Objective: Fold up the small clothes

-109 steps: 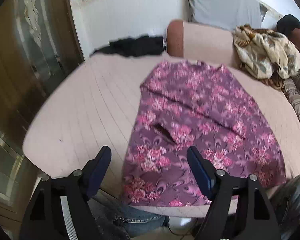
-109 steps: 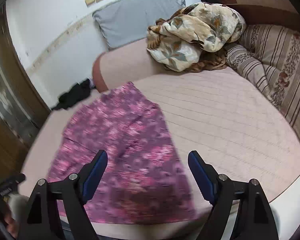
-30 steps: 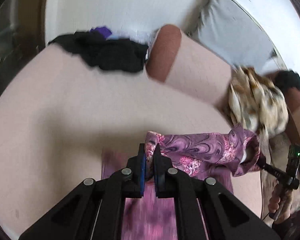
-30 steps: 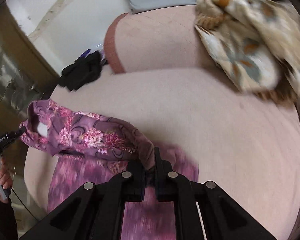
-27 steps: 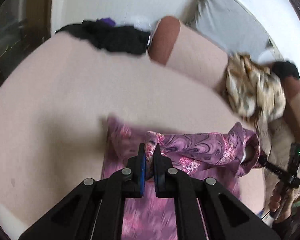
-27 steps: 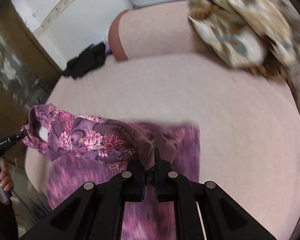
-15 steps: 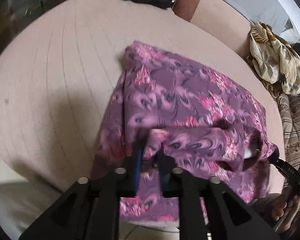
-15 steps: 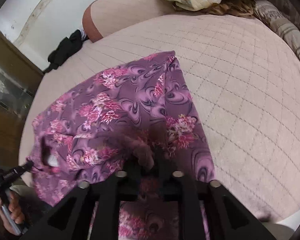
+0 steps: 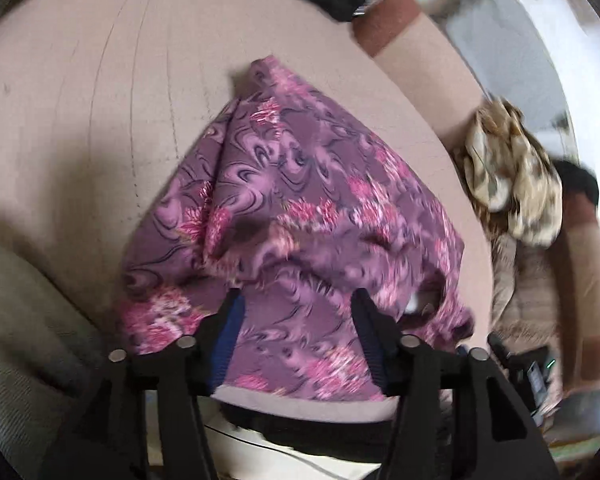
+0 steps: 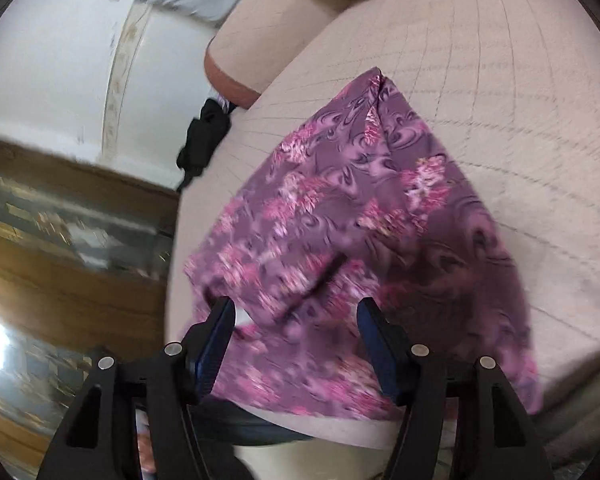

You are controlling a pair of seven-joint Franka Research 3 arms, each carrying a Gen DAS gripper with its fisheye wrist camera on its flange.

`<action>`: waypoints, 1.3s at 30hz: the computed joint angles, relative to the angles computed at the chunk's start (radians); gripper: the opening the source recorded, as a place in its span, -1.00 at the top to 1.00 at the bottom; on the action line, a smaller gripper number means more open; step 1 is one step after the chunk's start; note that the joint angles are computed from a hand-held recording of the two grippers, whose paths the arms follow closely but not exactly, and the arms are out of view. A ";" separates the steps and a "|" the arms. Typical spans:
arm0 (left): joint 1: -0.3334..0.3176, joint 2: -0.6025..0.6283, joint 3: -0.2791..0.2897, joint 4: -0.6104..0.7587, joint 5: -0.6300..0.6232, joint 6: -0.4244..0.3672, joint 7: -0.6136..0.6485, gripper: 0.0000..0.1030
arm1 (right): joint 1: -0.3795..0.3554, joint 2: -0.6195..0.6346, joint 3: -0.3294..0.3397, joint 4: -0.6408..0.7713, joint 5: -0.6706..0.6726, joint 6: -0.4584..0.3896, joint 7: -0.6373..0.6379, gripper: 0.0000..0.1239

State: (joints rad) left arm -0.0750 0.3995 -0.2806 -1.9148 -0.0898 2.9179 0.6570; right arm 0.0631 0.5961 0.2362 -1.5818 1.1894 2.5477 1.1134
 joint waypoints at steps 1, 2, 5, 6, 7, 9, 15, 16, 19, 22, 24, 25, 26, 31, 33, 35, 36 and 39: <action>0.035 0.026 -0.033 0.025 -0.048 -0.007 0.010 -0.11 | 0.007 0.016 -0.010 0.021 -0.009 0.000 0.054 -0.19; 0.072 0.055 -0.070 0.051 -0.099 -0.014 0.029 -0.11 | 0.010 0.039 -0.015 0.051 -0.013 -0.005 0.119 -0.24; 0.109 0.135 -0.096 0.142 -0.179 -0.082 0.025 -0.11 | 0.009 0.099 -0.018 0.129 -0.038 -0.022 0.282 -0.26; 0.110 0.149 -0.095 0.155 -0.196 -0.082 0.019 -0.11 | 0.008 0.108 -0.018 0.141 -0.047 -0.018 0.320 -0.26; 0.108 0.154 -0.092 0.159 -0.204 -0.080 0.014 -0.11 | 0.021 0.123 -0.035 0.162 -0.085 -0.017 0.398 -0.26; 0.100 0.158 -0.085 0.164 -0.209 -0.073 0.004 -0.11 | 0.031 0.148 -0.049 0.195 -0.154 -0.030 0.499 -0.24; 0.077 0.123 -0.071 0.095 -0.173 -0.034 -0.002 0.12 | 0.062 0.130 -0.075 0.163 -0.366 -0.018 0.583 0.54; 0.091 0.117 -0.087 0.076 -0.186 -0.018 0.009 0.12 | 0.058 0.117 -0.069 0.136 -0.378 -0.014 0.568 0.60; 0.108 0.087 -0.107 0.025 -0.199 0.015 0.026 0.12 | 0.020 0.097 -0.025 0.076 -0.347 0.016 0.461 0.75; 0.103 0.054 -0.103 -0.003 -0.196 0.047 0.019 0.05 | 0.029 0.076 -0.028 0.047 -0.365 0.058 0.384 0.77; 0.076 0.030 -0.069 -0.015 -0.171 0.067 -0.014 -0.14 | 0.030 0.070 -0.025 0.041 -0.362 0.077 0.353 0.75; 0.052 0.023 -0.037 -0.011 -0.146 0.062 -0.045 -0.25 | 0.036 0.068 -0.026 0.039 -0.362 0.093 0.346 0.75; 0.033 0.022 -0.011 0.000 -0.121 0.042 -0.071 -0.27 | 0.036 0.070 -0.023 0.039 -0.358 0.102 0.338 0.73; 0.008 0.071 0.029 0.094 -0.062 -0.069 -0.143 -0.26 | 0.033 0.095 -0.016 0.059 -0.349 0.100 0.346 0.66; 0.002 0.104 0.028 0.138 -0.046 -0.122 -0.152 -0.20 | 0.027 0.090 -0.011 0.050 -0.341 0.104 0.330 0.66; -0.048 0.093 0.081 0.141 0.019 -0.175 -0.209 0.32 | 0.034 0.074 -0.023 0.028 -0.351 0.114 0.329 0.66; -0.057 0.084 0.091 0.129 0.042 -0.178 -0.223 0.41 | 0.036 0.067 -0.028 0.018 -0.356 0.117 0.330 0.66; -0.066 0.045 0.103 0.069 0.091 -0.173 -0.250 0.82 | 0.040 0.046 -0.034 -0.011 -0.357 0.144 0.335 0.67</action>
